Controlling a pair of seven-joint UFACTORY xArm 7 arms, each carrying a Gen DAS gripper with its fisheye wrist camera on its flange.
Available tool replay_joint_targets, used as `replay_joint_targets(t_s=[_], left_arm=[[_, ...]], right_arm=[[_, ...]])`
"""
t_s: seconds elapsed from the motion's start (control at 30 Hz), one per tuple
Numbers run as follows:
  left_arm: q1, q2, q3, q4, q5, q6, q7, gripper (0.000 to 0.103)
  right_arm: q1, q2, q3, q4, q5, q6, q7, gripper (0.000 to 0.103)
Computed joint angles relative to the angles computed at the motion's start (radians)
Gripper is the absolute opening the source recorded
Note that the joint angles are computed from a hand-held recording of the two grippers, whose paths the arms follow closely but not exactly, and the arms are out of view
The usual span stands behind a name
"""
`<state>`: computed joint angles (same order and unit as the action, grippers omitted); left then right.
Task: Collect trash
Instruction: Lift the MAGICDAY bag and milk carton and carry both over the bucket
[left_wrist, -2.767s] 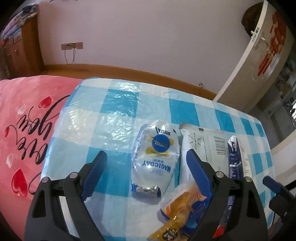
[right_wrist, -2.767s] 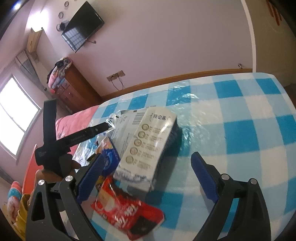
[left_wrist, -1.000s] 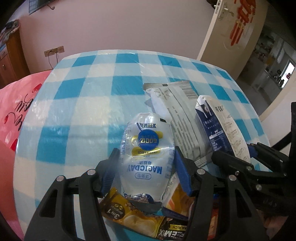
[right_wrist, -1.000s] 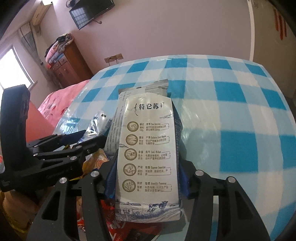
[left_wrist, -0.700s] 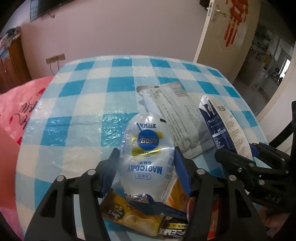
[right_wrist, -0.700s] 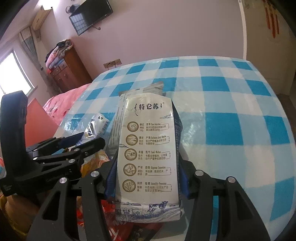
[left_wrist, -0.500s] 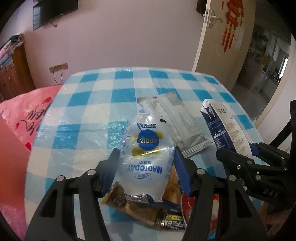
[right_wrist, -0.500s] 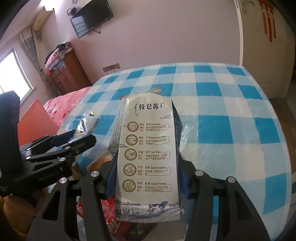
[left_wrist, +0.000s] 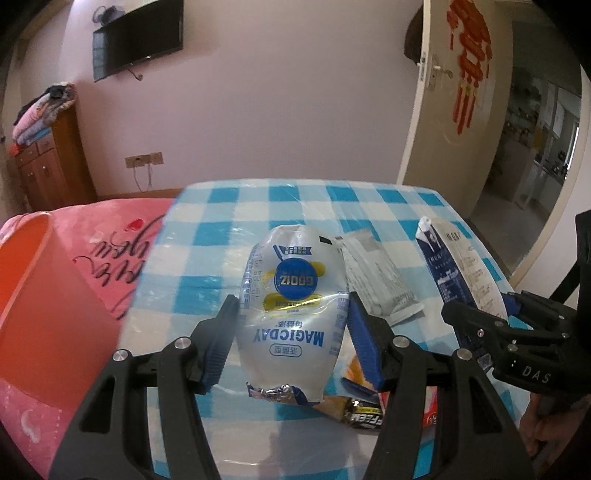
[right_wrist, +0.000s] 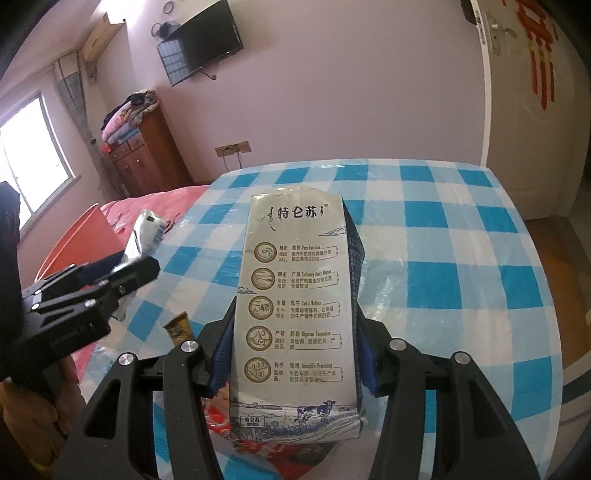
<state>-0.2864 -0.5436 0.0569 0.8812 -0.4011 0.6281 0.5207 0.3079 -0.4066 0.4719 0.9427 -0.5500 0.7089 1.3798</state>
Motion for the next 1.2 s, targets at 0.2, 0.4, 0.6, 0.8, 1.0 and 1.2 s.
replay_joint_targets(t_s=[0.2, 0.4, 0.6, 0.8, 1.0, 1.2], left_arm=[[0.03, -0.012, 0.022, 0.022, 0.016, -0.004, 0.001, 0.06], [0.058, -0.012, 0.049, 0.047, 0.026, -0.01, 0.009, 0.06], [0.081, 0.003, 0.082, 0.08, 0.016, -0.014, 0.033, 0.06], [0.112, 0.032, 0.117, 0.128, 0.0, -0.023, 0.067, 0.06], [0.156, 0.076, 0.141, 0.189, -0.011, -0.036, 0.088, 0.06], [0.213, 0.139, 0.159, 0.255, -0.017, -0.054, 0.083, 0.06]], right_arm=[[0.008, 0.045, 0.007, 0.057, -0.015, 0.01, -0.01, 0.055], [0.037, 0.116, 0.006, 0.139, -0.055, 0.034, -0.016, 0.055], [0.092, 0.215, -0.021, 0.245, -0.105, 0.05, -0.032, 0.055], [0.168, 0.333, -0.074, 0.369, -0.135, 0.052, -0.076, 0.055], [0.255, 0.49, -0.129, 0.569, -0.149, 0.058, -0.175, 0.055], [0.348, 0.689, -0.179, 0.855, -0.137, 0.079, -0.32, 0.055]])
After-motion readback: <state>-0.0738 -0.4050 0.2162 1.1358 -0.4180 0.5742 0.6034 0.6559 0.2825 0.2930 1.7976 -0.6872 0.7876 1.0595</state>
